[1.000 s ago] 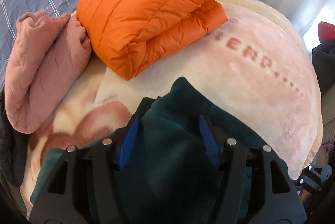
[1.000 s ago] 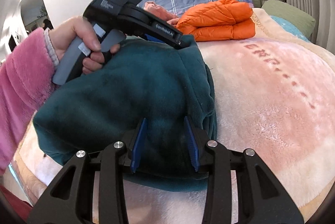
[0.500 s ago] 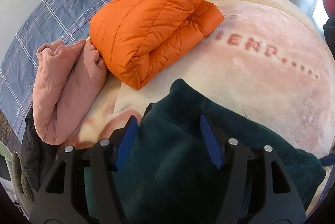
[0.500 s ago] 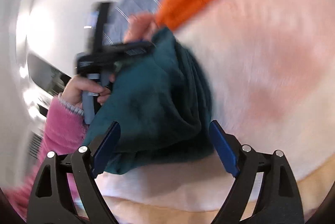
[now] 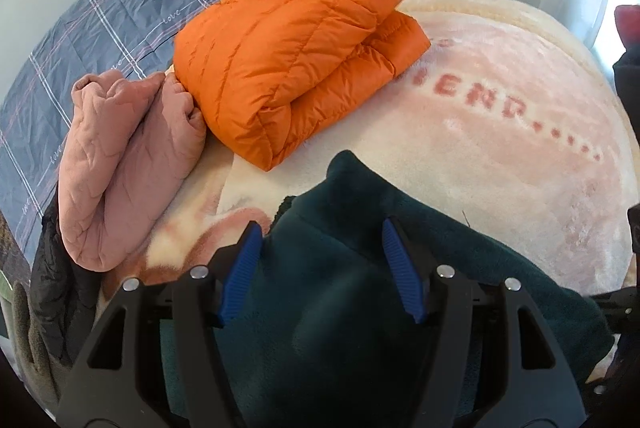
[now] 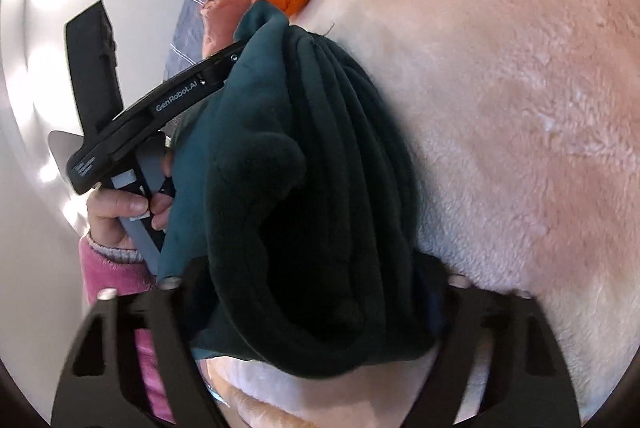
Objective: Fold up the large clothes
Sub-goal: 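Lift the pants bundle with both grippers and carry it beside the orange jacket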
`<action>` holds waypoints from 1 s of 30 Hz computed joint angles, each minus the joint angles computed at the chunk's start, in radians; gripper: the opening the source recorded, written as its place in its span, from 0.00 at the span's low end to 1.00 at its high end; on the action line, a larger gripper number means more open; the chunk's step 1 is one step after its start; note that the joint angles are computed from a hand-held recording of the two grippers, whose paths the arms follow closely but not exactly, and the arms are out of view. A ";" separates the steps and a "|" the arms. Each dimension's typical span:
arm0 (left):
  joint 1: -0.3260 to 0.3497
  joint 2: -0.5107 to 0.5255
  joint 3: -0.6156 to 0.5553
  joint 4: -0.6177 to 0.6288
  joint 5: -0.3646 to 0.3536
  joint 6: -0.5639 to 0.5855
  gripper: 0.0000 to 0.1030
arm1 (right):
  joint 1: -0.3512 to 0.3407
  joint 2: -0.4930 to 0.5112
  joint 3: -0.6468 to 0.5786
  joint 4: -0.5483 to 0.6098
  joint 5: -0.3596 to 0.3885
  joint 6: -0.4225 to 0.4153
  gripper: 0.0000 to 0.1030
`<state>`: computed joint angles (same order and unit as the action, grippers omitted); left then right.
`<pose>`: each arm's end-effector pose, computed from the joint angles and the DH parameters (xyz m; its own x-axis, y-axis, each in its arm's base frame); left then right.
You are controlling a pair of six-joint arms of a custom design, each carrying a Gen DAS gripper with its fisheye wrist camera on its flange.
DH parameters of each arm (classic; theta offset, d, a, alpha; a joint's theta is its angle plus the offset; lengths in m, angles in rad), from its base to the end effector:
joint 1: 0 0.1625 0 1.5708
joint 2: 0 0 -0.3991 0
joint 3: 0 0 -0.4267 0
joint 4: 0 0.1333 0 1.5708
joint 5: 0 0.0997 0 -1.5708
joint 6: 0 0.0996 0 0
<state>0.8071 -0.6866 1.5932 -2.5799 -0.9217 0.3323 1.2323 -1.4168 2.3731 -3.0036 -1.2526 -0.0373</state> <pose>-0.3298 -0.6243 0.0108 -0.3599 0.7130 -0.6018 0.8520 0.5140 0.0994 0.0093 -0.4689 0.1699 -0.9539 0.1487 -0.2607 0.2597 0.8443 -0.4687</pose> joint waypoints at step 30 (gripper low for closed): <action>0.337 -0.335 0.243 -0.251 -0.723 -0.394 0.75 | 0.044 -0.109 0.076 -0.073 -0.060 -0.116 0.38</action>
<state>1.1443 -1.0212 1.8359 -2.8312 -1.6452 -0.0615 1.2761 -1.5259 2.4487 -3.0767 -1.3131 -0.1533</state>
